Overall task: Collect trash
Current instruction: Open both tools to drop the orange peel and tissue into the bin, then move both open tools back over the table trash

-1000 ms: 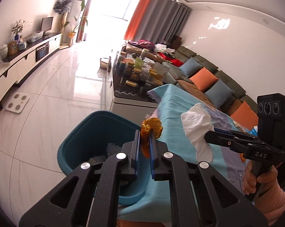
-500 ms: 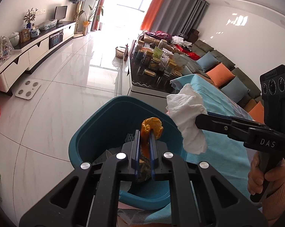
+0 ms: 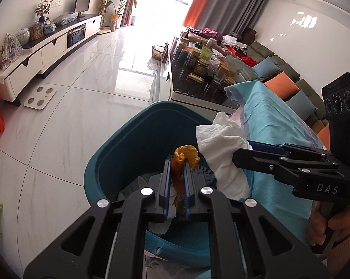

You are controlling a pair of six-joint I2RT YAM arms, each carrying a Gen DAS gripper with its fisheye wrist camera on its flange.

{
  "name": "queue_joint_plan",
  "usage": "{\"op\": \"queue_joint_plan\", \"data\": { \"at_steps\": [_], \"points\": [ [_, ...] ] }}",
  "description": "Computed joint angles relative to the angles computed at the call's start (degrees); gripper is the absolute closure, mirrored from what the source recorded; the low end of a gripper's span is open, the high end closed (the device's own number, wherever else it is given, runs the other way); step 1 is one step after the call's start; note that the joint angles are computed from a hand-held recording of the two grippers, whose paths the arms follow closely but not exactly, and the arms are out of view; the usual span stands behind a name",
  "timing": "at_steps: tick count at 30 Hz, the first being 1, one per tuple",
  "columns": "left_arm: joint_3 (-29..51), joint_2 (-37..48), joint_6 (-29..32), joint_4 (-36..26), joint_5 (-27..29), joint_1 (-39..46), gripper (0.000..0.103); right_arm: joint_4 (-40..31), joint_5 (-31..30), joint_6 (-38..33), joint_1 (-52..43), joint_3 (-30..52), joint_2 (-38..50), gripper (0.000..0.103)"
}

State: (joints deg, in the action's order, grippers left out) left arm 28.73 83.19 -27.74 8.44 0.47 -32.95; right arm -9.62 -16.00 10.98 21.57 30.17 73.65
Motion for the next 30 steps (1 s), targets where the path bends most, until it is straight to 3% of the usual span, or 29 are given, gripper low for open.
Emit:
{"op": "queue_joint_plan", "data": {
  "at_steps": [5,12,13,15,24,30],
  "points": [
    [1.5,5.2,-0.6,1.5,0.0,0.2,0.093,0.1,0.2,0.2,-0.2,0.0,0.3,0.061],
    [2.7,7.9,-0.8,2.1,0.5,0.2,0.088,-0.4,-0.9,-0.4,-1.9,-1.0,-1.5,0.060],
    [2.8,7.8,-0.6,2.0,0.5,0.3,0.085,-0.4,-1.0,-0.5,-2.1,-1.3,-1.9,0.060],
    [3.1,7.3,-0.6,0.9,-1.4,-0.2,0.069,-1.0,-1.5,-1.1,-2.8,-2.0,-3.8,0.060],
    [3.6,1.2,0.5,-3.1,-5.4,-2.5,0.068,-6.8,-6.0,-3.8,-8.4,-5.8,-15.5,0.060],
    [3.7,-5.4,0.9,-5.4,-8.0,-8.5,0.060,-17.7,-12.1,-9.2,-16.7,-8.2,-31.1,0.060]
  ]
}}
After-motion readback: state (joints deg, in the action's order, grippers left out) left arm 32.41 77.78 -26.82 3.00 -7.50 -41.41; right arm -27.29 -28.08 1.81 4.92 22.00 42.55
